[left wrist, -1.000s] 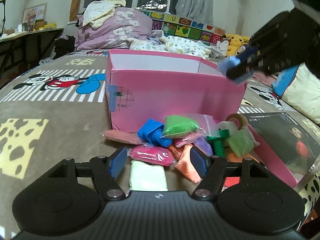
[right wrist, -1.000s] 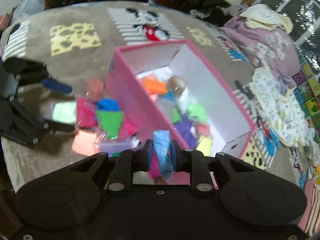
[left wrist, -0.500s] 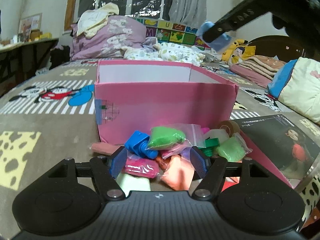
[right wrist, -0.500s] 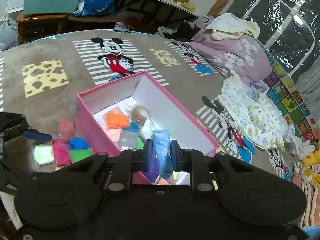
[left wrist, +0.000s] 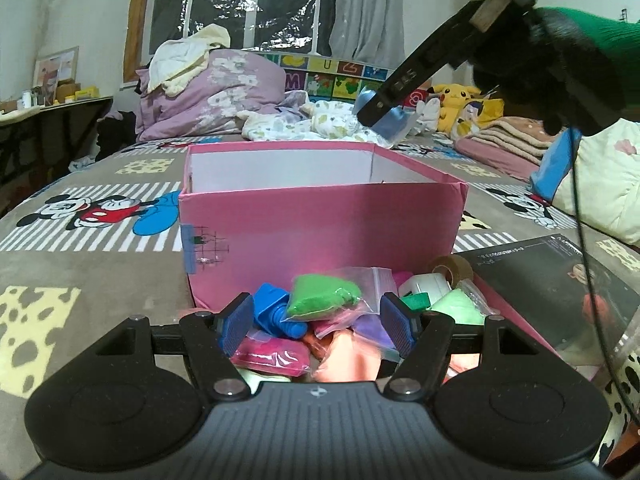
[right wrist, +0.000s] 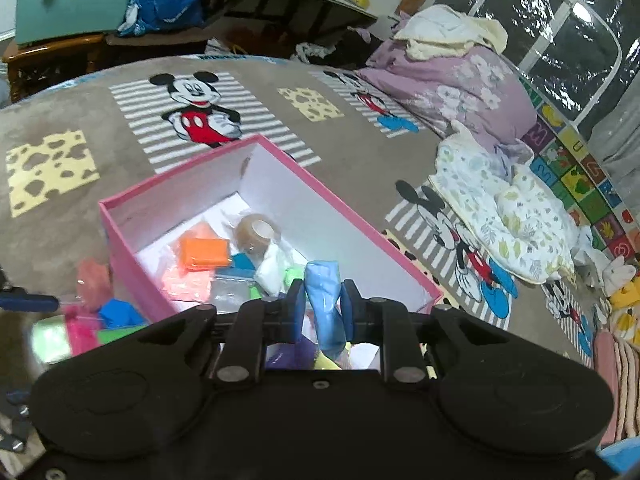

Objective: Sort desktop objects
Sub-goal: 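Lower the blue bag into the pink box and open the right tool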

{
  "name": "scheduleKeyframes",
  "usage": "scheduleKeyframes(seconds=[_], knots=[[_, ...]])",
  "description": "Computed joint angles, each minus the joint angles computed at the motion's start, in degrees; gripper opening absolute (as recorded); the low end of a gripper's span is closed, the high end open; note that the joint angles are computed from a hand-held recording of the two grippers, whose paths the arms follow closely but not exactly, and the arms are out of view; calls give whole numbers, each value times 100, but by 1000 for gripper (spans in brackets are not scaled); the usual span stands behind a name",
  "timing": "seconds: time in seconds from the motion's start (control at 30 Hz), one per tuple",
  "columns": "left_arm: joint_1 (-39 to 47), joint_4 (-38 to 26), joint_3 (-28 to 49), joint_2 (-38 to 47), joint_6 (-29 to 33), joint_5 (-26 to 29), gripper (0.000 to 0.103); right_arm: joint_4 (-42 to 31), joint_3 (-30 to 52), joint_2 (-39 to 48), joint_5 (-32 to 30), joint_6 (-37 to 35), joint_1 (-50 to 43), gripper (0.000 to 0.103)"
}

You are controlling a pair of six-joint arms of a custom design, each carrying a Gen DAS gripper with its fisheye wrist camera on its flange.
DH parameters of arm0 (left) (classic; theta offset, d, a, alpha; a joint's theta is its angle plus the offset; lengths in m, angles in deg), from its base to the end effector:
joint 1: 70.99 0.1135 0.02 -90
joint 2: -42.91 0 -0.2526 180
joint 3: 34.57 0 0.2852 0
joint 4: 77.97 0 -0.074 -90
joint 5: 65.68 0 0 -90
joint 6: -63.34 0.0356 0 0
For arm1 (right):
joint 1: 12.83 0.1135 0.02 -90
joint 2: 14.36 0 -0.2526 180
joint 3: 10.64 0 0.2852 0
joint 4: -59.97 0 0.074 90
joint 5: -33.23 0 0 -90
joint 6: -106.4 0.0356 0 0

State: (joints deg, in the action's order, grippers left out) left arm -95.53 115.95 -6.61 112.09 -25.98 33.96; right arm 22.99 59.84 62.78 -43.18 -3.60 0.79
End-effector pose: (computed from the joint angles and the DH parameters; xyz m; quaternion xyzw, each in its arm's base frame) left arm 0.2174 -0.1058 0.1116 0.2284 0.8209 -0.1774 0.4924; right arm 0.3185 0.0686 0.2517 -0.2194 0.8873 -0.1303 0.3842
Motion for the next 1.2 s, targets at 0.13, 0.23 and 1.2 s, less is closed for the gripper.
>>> scheduleKeyframes(seconds=[0.13, 0.23, 1.2], knots=[[17, 44, 44, 85, -45, 42, 69, 112, 168, 364, -212, 128, -222, 18], [20, 86, 73, 150, -88, 61, 69, 110, 356, 700, -451, 298, -388, 18], [-9, 282, 368, 726, -223, 224, 69, 130, 1007, 1989, -1129, 1171, -861, 55]])
